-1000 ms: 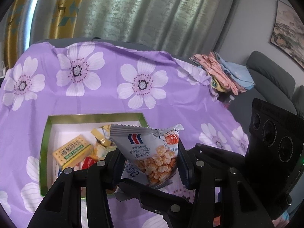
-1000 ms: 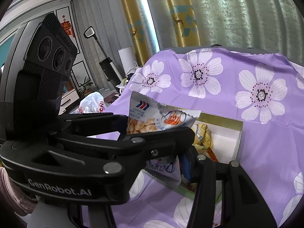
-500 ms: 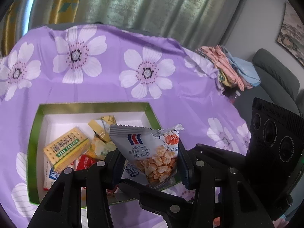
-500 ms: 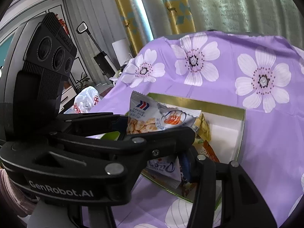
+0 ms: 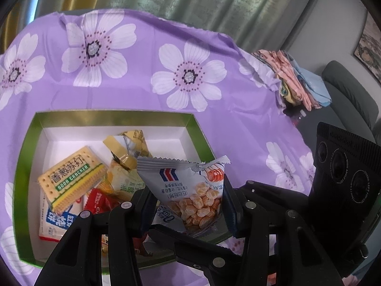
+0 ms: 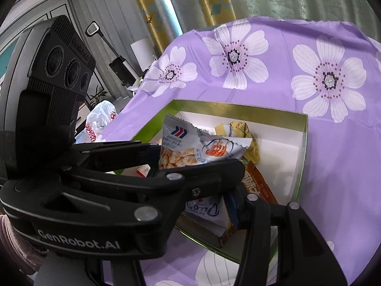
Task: Organize snacks
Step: 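Carry the peanut bag over the green box and lower it, then open the right gripper to release the peanut bag in the box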
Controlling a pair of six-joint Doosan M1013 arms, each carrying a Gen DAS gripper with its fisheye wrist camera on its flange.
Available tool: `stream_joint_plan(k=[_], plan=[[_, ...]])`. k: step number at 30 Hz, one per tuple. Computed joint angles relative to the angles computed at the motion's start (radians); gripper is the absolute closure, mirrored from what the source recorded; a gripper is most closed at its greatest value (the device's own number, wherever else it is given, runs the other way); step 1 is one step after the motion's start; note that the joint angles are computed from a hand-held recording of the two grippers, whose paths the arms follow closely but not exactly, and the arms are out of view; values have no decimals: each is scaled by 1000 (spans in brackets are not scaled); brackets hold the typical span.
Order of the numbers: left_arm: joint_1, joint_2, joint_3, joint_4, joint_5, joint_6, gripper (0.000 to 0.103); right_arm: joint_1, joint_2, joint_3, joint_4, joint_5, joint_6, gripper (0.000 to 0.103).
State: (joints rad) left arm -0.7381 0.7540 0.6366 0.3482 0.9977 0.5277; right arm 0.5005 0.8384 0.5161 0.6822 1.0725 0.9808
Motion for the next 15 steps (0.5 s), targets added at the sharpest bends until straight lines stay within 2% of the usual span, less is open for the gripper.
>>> stream_joint_plan(k=[15], plan=[[19, 17, -1, -78, 16, 5, 53, 8, 85, -152, -89, 120, 115, 51]])
